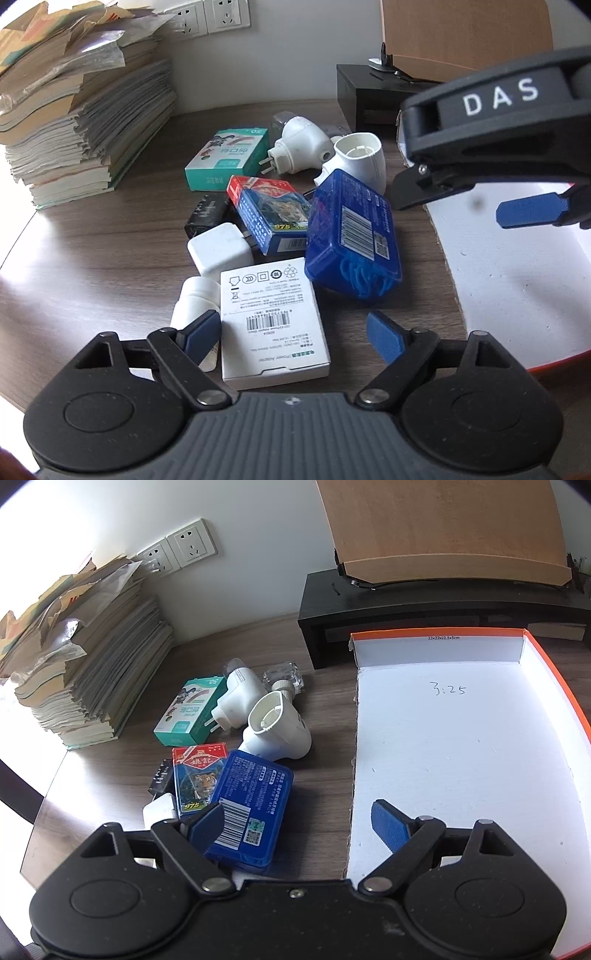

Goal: Organize rigid objects
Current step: 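Grasp the white adapter box with the left gripper while the right gripper grasps the blue tin, then lift the white box and blue tin and carry both toward the white tray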

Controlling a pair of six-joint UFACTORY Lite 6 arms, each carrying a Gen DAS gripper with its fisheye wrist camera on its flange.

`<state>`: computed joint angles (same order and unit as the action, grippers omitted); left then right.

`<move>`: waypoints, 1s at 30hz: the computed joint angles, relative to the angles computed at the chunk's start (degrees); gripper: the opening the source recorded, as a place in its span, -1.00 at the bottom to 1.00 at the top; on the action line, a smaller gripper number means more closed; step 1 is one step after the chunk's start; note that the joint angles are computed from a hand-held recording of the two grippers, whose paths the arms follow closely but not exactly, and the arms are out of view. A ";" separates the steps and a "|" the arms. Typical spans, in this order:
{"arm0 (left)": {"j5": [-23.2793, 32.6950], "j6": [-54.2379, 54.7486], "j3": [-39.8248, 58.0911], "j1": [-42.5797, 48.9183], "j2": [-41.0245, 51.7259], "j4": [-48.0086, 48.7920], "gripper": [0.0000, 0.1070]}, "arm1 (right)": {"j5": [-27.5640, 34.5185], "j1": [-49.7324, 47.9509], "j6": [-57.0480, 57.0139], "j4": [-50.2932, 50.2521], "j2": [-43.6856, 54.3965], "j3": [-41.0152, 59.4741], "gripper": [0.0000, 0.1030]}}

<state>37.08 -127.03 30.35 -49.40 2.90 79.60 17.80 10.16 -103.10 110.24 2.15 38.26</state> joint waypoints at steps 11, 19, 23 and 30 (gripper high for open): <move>-6.63 -9.91 -5.38 7.81 -5.16 11.13 0.11 | 1.64 0.75 6.74 -6.42 2.74 2.42 0.98; -4.32 -2.42 -8.71 6.29 -13.75 4.40 0.11 | 3.71 2.20 27.21 -22.03 14.20 13.16 0.98; -2.24 0.84 -10.47 4.72 -17.61 0.78 0.11 | 0.56 5.18 32.22 -27.57 19.60 18.35 0.97; 0.84 5.83 -12.34 4.04 -23.86 -4.45 0.11 | -4.09 7.56 20.88 -18.81 18.95 16.37 0.43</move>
